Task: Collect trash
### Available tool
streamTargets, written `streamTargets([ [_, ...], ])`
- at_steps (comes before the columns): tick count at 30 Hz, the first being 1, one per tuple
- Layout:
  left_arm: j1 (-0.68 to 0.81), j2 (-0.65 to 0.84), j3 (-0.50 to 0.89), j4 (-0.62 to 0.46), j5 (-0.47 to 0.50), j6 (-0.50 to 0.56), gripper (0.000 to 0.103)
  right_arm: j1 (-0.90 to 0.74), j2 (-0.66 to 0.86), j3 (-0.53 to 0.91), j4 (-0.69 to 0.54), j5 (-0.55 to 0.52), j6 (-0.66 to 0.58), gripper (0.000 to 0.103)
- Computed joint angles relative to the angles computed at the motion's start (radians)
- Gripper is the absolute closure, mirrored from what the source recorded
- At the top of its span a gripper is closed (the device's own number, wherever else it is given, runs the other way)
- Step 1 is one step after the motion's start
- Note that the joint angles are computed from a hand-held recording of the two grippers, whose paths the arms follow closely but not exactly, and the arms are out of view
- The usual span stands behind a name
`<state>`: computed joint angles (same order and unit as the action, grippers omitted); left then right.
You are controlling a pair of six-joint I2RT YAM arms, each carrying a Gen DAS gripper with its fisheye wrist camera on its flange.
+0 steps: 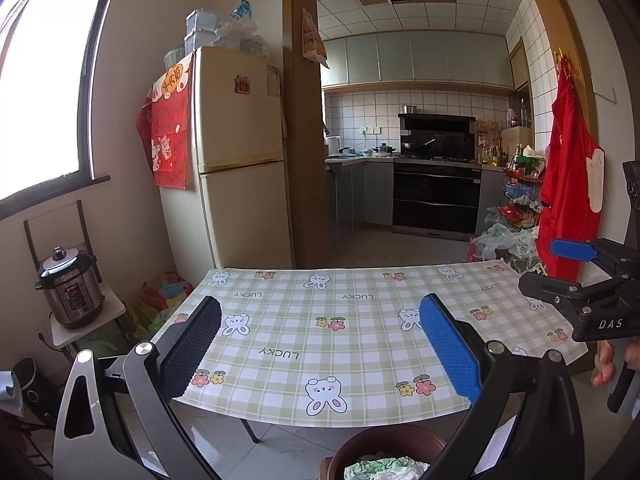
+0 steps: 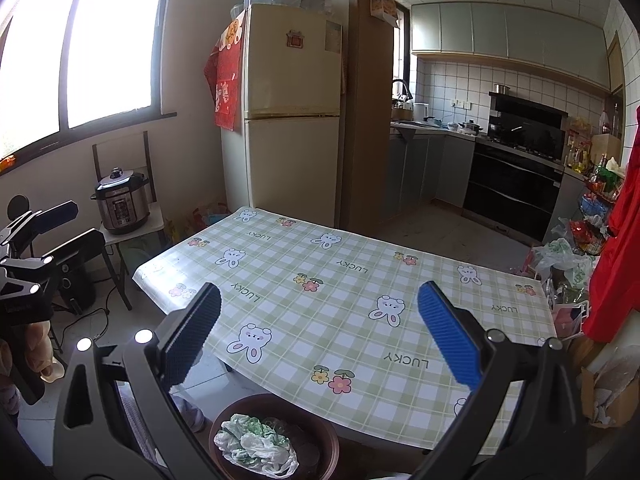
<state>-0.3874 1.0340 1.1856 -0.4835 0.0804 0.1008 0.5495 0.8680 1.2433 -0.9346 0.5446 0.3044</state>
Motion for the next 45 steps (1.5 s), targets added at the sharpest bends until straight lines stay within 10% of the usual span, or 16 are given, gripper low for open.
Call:
streamTargets([
  [45, -0.012, 0.009, 0.046, -0.033, 0.001, 0.016, 0.006, 0.031, 0.012, 0.053, -0.040, 0.045, 0.016, 0.006],
])
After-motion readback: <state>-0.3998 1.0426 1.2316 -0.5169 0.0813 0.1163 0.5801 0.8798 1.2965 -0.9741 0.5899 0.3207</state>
